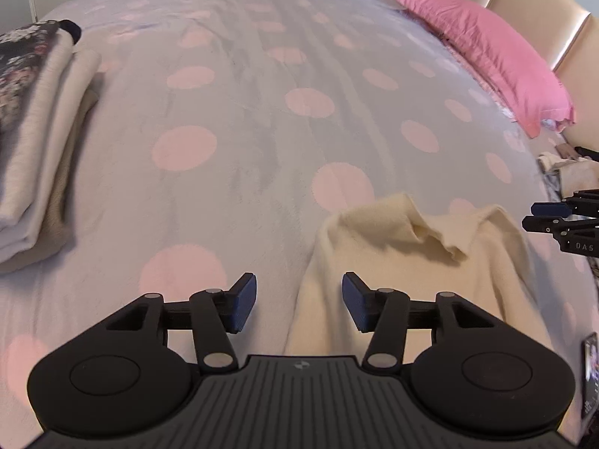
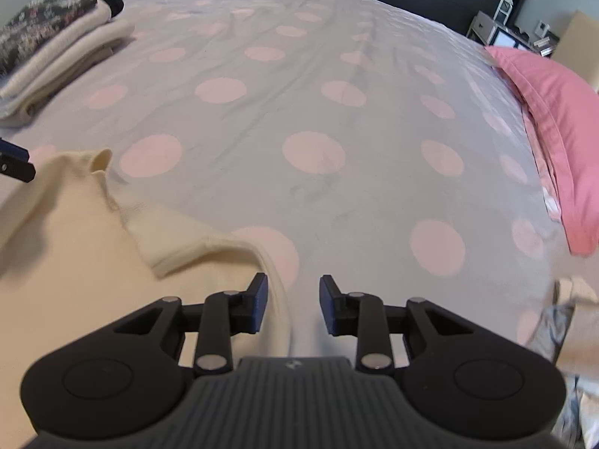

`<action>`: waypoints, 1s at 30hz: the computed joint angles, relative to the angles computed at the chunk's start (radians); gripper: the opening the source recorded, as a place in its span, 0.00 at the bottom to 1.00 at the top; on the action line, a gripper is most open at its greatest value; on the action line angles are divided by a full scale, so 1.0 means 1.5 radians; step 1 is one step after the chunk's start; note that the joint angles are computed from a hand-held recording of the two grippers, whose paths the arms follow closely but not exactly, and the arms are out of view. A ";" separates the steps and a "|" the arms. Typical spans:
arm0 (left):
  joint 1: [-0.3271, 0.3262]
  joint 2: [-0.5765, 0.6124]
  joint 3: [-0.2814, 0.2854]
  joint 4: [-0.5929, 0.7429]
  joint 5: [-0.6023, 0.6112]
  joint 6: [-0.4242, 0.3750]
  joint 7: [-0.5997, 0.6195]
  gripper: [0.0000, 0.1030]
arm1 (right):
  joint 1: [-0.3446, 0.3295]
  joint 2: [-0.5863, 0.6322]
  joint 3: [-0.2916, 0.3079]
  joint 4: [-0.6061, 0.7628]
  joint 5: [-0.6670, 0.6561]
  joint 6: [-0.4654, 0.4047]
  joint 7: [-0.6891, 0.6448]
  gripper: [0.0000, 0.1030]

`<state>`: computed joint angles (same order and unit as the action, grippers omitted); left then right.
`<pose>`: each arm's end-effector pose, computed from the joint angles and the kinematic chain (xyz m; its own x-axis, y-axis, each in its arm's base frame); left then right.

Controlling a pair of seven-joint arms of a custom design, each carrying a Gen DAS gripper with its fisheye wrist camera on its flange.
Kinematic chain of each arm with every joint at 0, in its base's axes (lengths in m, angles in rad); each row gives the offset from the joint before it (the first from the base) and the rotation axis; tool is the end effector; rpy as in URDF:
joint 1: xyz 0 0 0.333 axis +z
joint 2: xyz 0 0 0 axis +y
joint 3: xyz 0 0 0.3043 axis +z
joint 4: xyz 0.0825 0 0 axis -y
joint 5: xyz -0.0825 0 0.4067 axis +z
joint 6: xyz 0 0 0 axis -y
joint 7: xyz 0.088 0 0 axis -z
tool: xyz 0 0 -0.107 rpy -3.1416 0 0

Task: Fold clothes
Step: 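Lay the sweater flat on the bed and open both grippers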

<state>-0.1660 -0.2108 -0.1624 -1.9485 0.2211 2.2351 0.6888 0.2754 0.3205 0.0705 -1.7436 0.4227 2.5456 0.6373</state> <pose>0.5308 -0.1817 0.6088 0.3863 -0.9019 0.1931 -0.7636 -0.4301 -0.4815 0.6603 0.2277 0.4212 0.8104 -0.5792 0.0879 -0.4499 -0.7114 -0.5399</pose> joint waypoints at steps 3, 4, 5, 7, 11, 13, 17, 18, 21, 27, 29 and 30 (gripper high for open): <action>-0.012 -0.027 -0.006 0.000 -0.018 -0.040 0.008 0.47 | -0.019 -0.045 -0.002 -0.032 0.024 -0.049 -0.009 0.33; -0.017 -0.035 -0.009 0.003 -0.019 -0.057 0.010 0.47 | -0.022 -0.063 -0.004 -0.048 0.026 -0.058 -0.010 0.32; -0.022 -0.042 -0.013 0.007 -0.020 -0.073 0.012 0.47 | -0.023 -0.082 -0.006 -0.068 0.026 -0.062 -0.011 0.32; -0.033 -0.055 -0.020 0.016 -0.019 -0.106 0.014 0.47 | -0.027 -0.122 -0.010 -0.107 0.026 -0.069 -0.015 0.32; -0.057 -0.079 -0.037 0.027 -0.018 -0.160 0.005 0.49 | -0.040 -0.202 -0.020 -0.176 0.055 -0.103 -0.024 0.33; -0.068 -0.093 -0.045 0.027 -0.019 -0.181 -0.013 0.49 | -0.047 -0.237 -0.027 -0.204 0.066 -0.126 -0.015 0.33; -0.090 -0.128 -0.052 -0.005 -0.033 -0.182 -0.060 0.49 | -0.063 -0.292 -0.043 -0.263 0.091 -0.148 -0.007 0.33; -0.093 -0.134 -0.053 -0.013 -0.037 -0.183 -0.078 0.49 | -0.068 -0.300 -0.046 -0.276 0.096 -0.150 -0.002 0.33; -0.104 -0.158 -0.051 -0.050 -0.057 -0.159 -0.132 0.49 | -0.081 -0.310 -0.049 -0.303 0.083 -0.152 0.041 0.32; -0.128 -0.167 -0.057 -0.087 -0.065 -0.152 -0.193 0.49 | -0.094 -0.320 -0.055 -0.338 0.083 -0.170 0.063 0.32; -0.133 -0.160 -0.059 -0.086 -0.064 -0.175 -0.202 0.50 | -0.096 -0.329 -0.055 -0.348 0.080 -0.178 0.070 0.39; -0.135 -0.163 -0.056 -0.093 -0.073 -0.177 -0.211 0.50 | -0.096 -0.332 -0.055 -0.353 0.080 -0.182 0.073 0.41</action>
<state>-0.3689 -0.4549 -0.2465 -2.0874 0.1119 1.9692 0.3716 0.1308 -0.1782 -0.0115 -2.2727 0.5426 2.2722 0.7468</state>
